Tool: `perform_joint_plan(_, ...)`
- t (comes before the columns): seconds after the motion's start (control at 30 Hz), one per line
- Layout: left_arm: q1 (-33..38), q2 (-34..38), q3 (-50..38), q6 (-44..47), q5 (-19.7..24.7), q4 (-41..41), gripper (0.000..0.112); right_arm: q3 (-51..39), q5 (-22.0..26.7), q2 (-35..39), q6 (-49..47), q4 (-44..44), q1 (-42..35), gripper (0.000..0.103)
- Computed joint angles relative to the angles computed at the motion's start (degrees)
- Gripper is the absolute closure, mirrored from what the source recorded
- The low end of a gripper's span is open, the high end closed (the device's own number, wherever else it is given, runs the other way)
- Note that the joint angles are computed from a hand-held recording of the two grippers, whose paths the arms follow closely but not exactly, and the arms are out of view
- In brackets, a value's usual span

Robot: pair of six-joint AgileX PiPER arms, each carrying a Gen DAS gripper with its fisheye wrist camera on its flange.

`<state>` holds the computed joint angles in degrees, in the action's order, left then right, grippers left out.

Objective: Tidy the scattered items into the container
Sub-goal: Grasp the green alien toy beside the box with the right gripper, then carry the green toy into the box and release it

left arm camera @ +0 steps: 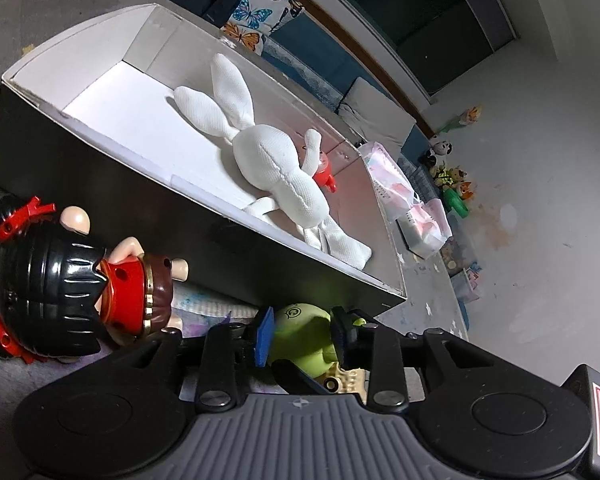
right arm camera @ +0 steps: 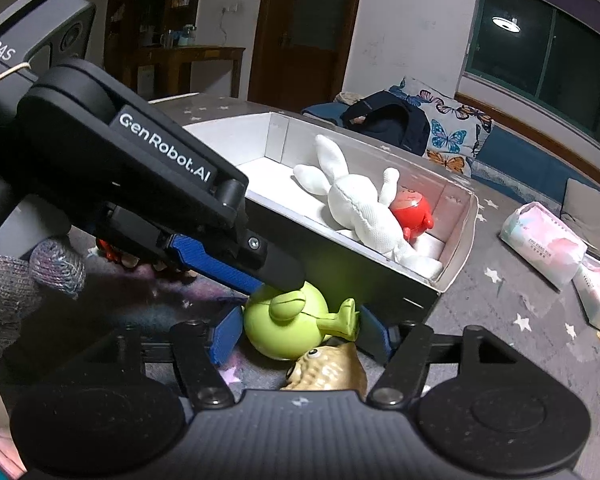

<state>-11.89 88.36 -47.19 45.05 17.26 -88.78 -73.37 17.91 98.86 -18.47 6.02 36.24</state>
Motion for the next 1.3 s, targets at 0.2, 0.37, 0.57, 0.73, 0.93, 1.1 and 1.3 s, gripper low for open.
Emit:
perform_joint_plan(0.2, 0.1, 0.8, 0.2, 3.2, 0.5, -4.0, 0.071, 0.3, -0.3, 0.1, 4.8, -6.8, 1.1, 0.037)
perform_joint_plan(0.37, 0.7, 1.0, 0.3, 3.4, 1.9, -4.4, 0.072, 0.8, -0.6, -0.3, 4.3, -5.8, 0.9, 0.037)
perform_joint_plan(0.57, 0.2, -2.0, 1.8, 0.0, 1.0, -1.2, 0.072, 2.6, -1.4, -2.0, 2.6, -3.7, 1.3, 0.037)
perform_joint_plan(0.73, -0.4, -7.2, 3.2, -0.5, -0.1, -0.7, 0.072, 3.7, -2.4, -5.4, 2.3, -4.1, 1.8, 0.037)
perform_joint_plan(0.93, 0.5, -8.0, -1.6, -4.3, 0.2, 4.3, 0.072, -1.6, -0.8, -5.6, 0.8, -3.9, 1.0, 0.037)
perform_joint_plan(1.1, 3.4, -2.1, -10.0, -11.3, 3.7, 11.9, 0.073, -12.8, 5.4, 0.6, -3.2, 0.3, -1.4, 0.037)
perform_joint_plan(1.3, 6.1, 6.9, -20.3, -21.6, 8.8, 23.2, 0.073, -30.5, 18.3, 11.7, -4.6, 4.7, -4.6, 0.037)
